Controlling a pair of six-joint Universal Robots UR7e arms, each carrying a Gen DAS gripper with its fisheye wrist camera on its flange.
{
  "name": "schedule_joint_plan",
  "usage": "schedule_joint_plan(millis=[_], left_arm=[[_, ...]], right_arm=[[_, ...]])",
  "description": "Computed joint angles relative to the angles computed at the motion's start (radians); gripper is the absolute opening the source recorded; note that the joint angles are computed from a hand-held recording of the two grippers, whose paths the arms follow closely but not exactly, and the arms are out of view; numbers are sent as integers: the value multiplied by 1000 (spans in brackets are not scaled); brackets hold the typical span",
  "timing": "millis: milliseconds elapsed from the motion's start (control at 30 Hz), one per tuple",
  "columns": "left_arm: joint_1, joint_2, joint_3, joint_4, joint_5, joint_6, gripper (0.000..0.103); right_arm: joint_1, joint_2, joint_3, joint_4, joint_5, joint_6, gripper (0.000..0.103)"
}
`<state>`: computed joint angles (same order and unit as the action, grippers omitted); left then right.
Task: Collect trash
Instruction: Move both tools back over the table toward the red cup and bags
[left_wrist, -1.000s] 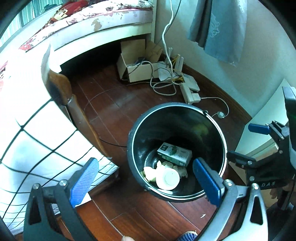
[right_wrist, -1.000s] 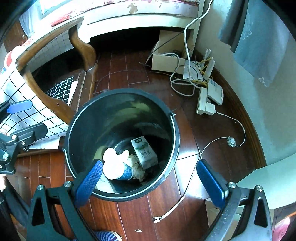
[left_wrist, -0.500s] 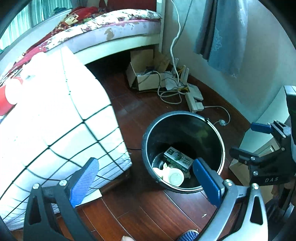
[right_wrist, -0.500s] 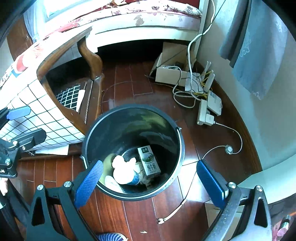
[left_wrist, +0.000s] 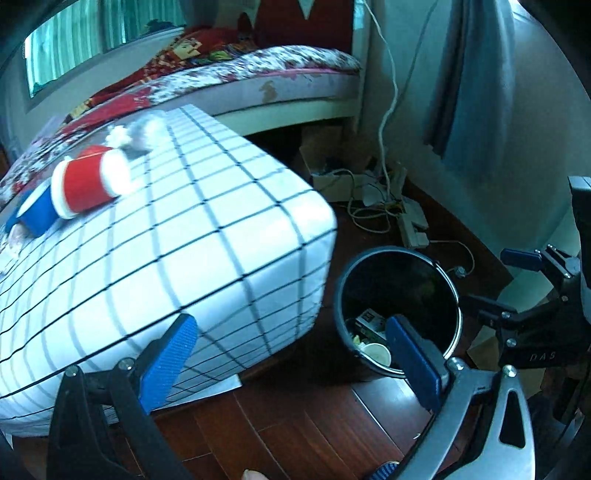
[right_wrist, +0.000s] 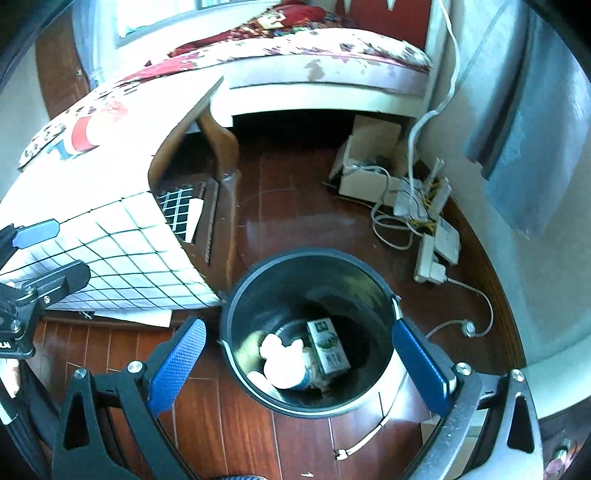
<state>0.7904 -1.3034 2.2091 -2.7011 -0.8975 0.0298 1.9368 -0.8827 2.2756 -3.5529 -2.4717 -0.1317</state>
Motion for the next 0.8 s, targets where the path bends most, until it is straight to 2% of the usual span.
schedule_joint_plan(millis=[500,800], left_arm=[[54,-153,28,3,82,4,102],[82,-242,27,24,124,2,102]], right_arm=[[102,126,-182,90,25,-50,102],[157,199,-303,151,69,-87,102]])
